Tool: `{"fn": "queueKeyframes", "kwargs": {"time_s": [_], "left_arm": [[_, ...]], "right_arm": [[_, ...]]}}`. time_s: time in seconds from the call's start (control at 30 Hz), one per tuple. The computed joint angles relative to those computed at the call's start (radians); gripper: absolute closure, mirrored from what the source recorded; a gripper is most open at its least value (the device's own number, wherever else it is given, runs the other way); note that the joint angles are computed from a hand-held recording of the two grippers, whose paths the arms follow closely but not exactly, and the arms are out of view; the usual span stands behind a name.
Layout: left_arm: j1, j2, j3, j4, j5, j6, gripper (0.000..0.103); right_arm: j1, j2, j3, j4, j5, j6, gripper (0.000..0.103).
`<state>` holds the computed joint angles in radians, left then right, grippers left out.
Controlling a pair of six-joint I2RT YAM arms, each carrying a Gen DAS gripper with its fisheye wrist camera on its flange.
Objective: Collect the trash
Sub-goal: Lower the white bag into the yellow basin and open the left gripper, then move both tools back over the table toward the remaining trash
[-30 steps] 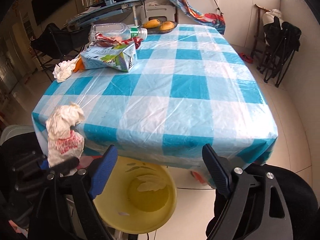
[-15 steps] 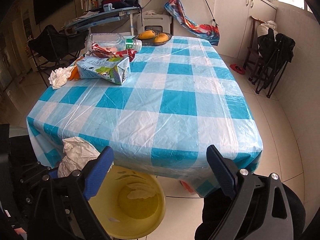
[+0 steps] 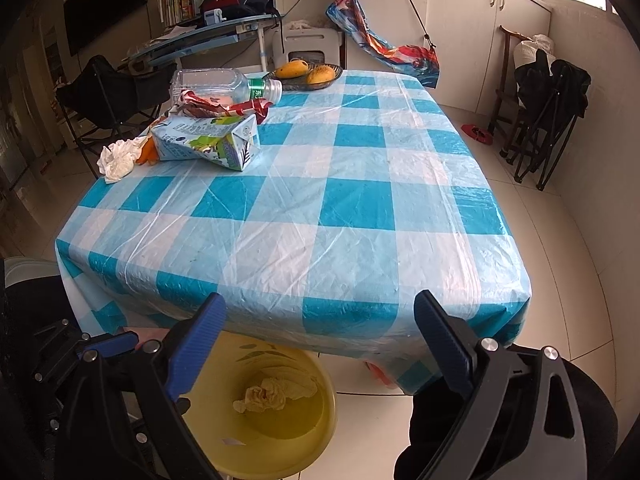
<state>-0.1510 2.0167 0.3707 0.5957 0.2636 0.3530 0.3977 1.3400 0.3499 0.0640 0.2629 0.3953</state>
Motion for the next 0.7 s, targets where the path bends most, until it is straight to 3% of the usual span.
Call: {"fn": "queueKeyframes", "kwargs": {"time_s": [0.7], "left_arm": [[0.075,-0.054,0.029,-0.032,-0.056,-0.055,0.033]], "right_arm": [[0.033,0.061,0.013,0.061,-0.017,0.004,0.011]]}}
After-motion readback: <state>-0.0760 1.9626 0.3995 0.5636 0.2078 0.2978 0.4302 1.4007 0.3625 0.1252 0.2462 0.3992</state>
